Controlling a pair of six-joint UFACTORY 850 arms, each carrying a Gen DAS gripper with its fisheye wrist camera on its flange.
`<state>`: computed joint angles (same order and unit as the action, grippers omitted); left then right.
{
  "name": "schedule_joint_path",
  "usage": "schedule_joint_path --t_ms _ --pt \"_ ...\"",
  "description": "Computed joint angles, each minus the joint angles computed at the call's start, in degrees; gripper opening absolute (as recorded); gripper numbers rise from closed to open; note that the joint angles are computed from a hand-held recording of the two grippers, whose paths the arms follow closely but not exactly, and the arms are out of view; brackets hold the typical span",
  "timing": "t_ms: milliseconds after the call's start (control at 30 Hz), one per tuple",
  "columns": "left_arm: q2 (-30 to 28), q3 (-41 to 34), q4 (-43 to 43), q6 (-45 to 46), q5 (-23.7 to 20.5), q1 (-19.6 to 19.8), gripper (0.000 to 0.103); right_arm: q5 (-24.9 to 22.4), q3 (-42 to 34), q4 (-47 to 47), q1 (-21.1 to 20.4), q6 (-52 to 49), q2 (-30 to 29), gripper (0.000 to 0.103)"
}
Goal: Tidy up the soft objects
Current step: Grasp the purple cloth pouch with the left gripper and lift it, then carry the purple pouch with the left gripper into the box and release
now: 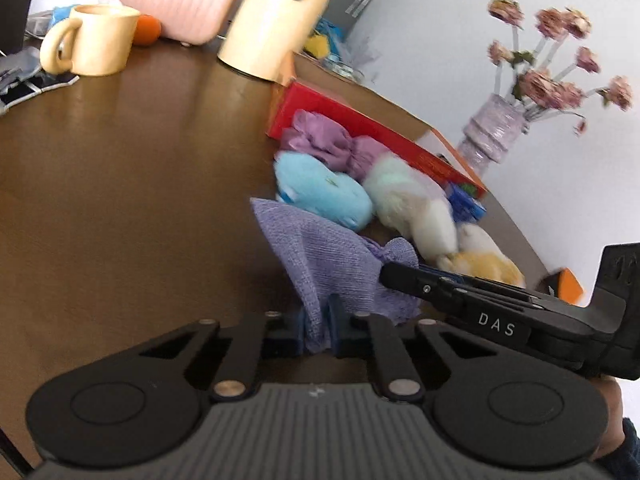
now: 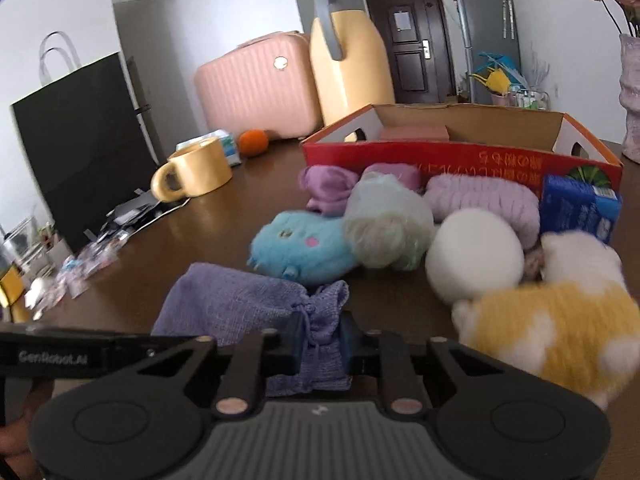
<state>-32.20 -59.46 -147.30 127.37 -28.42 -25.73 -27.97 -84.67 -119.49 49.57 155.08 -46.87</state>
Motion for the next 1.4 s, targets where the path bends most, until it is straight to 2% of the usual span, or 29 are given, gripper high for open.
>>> schedule_joint_path --t_ms 100,233,500,633,800,967,1100,1200,1267,1400 --pt "2.3 3.4 -0.1 2.1 -0.9 -0.8 0.012 -2.6 5.1 0.9 2.5 1.8 3.0 0.015" --pt "5.4 7.7 -0.9 5.0 -2.6 -2.3 0.012 -8.4 11.6 3.7 6.9 5.1 6.2 0.013" --pt "9.3 12.7 -4.3 10.4 -3.2 -6.0 0.01 -17.7 17.3 11.2 12.7 6.0 9.3 0.012" --pt "11.5 15.2 -8.0 14.2 -4.1 -7.4 0.01 -20.2 19.4 11.2 14.2 8.1 10.3 0.012" --pt "12.9 16.8 -10.7 16.6 -4.7 -8.1 0.01 -21.0 20.4 10.9 14.6 9.2 11.0 0.012" --pt "13.1 16.4 -10.9 17.3 -5.4 -7.9 0.009 -21.4 20.5 8.8 13.8 10.8 11.4 0.012" --pt "12.4 12.7 -8.3 16.0 -5.3 -6.9 0.009 -21.5 19.7 6.3 11.4 9.6 12.1 0.012" --pt "10.4 8.0 -7.4 15.1 -5.2 -5.8 0.009 -19.1 18.3 2.4 7.7 9.8 12.9 0.011" --pt "8.3 3.7 -6.9 13.8 -3.5 -5.1 0.008 -17.5 15.7 1.2 4.9 6.5 12.7 0.011" --pt "2.0 -8.8 1.4 4.5 0.1 -2.7 0.008 -11.2 7.3 -0.7 -1.9 -1.2 10.3 0.011"
